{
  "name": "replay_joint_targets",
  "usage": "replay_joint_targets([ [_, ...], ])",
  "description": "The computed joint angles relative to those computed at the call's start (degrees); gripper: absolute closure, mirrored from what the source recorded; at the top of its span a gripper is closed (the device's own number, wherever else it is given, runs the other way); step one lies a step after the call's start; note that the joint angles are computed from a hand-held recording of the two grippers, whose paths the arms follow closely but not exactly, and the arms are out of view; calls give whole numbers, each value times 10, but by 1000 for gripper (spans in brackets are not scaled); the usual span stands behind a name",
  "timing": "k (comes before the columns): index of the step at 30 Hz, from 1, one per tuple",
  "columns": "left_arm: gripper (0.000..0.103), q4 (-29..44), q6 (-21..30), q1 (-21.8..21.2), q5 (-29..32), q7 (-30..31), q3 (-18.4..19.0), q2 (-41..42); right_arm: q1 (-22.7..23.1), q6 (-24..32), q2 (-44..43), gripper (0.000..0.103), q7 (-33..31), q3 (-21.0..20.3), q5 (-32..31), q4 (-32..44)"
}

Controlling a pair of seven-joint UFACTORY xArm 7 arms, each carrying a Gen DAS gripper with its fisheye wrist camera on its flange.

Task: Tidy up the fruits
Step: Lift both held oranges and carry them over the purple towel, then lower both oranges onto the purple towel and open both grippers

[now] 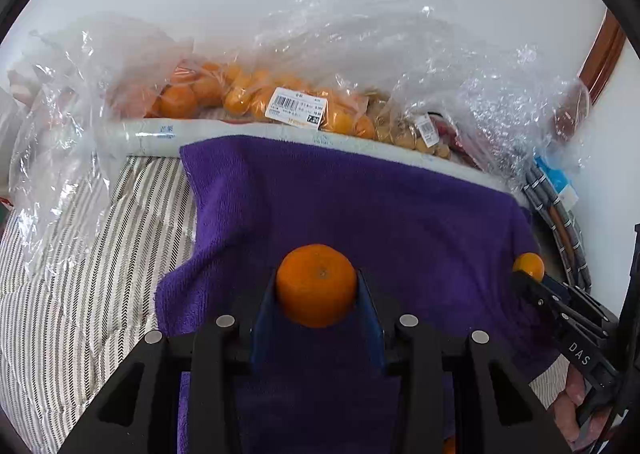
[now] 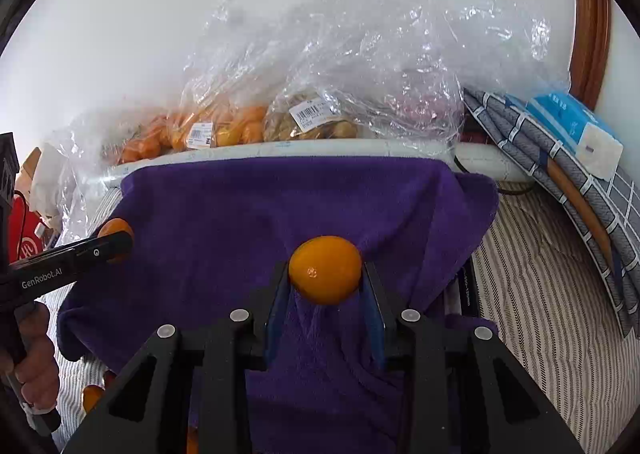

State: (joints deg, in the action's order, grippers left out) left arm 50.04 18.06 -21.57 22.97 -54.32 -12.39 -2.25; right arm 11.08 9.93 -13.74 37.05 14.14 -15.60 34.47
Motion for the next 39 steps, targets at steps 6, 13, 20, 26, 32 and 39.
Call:
replay_joint_targets([
  [6,66,13,13,-9,-7,9,0,19,9,13,16,68,-7,-4,5,5],
  [13,64,23,29,-17,-7,17,7,26,16,21,17,63,-3,-9,3,3],
  [20,50,12,34,-18,12,-8,1,0,11,31,-22,40,3,5,-2,-7],
  [26,50,-10,54,-10,26,-33,-21,-58,-6,61,-90,40,50,38,-39,-20],
  [32,50,-51,64,3,8,-55,-49,-143,13,113,-183,40,59,51,-18,-44],
  [39,50,-89,120,5,-32,-53,-87,-260,44,188,-322,40,74,59,29,-77],
])
